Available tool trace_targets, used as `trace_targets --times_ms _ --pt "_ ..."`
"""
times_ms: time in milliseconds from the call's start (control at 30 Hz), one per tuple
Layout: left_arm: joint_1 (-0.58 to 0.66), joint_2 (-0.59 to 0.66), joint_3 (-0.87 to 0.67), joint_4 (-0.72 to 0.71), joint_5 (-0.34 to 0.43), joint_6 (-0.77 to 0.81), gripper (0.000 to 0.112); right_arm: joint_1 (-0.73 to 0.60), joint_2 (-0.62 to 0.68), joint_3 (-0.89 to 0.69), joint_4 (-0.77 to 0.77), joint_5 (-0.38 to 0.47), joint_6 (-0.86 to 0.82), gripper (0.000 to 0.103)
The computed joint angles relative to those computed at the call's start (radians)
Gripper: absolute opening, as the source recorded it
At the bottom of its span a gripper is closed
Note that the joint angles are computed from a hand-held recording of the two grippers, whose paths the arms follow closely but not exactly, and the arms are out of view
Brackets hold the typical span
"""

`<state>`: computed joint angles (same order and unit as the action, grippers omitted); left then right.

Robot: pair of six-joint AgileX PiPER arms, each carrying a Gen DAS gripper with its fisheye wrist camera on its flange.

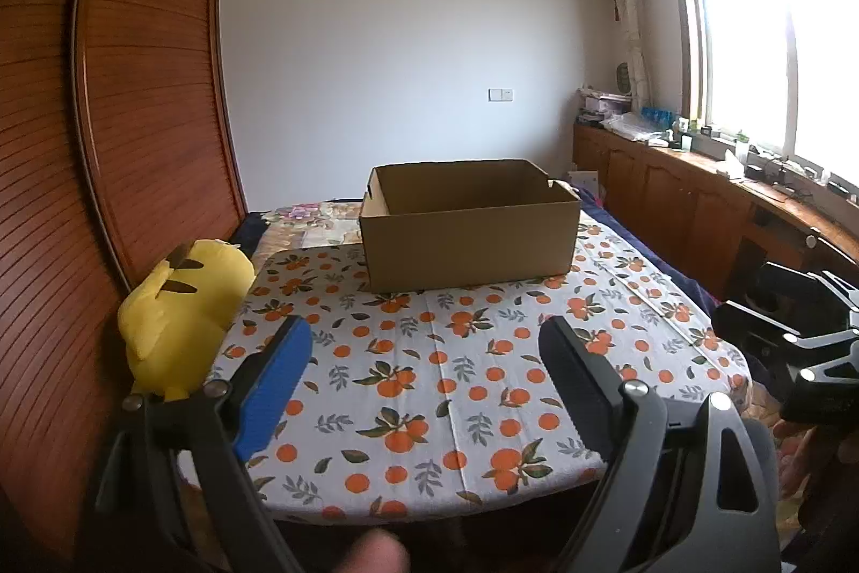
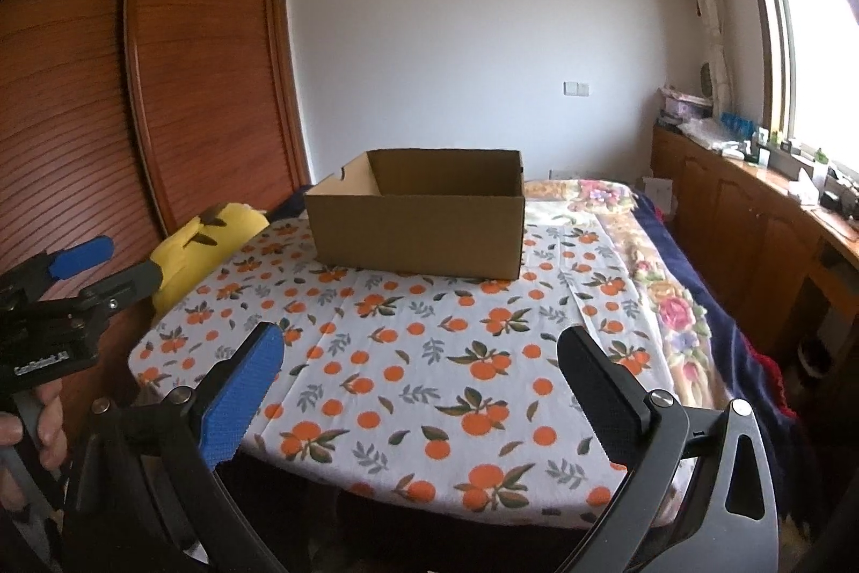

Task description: Organize snacks

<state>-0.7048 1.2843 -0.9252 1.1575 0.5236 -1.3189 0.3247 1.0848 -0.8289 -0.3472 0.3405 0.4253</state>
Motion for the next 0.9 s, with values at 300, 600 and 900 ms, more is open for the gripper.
trace_targets --times_ms 300,600,900 --pt "-0.107 -0.045 0.066 0.067 0.092 -0.133 0.088 0.045 -0.110 0.093 -0.099 0.043 0.127 0.103" --pt "-0.231 -0.098 0.128 0.113 0.245 -0.228 0.088 0.185 -0.198 0.177 -0.447 0.155 0.512 0.103" --pt "-0.221 -0.097 0.149 0.110 0.242 -0.214 0.088 0.166 -0.237 0.216 -0.523 0.169 0.594 0.103"
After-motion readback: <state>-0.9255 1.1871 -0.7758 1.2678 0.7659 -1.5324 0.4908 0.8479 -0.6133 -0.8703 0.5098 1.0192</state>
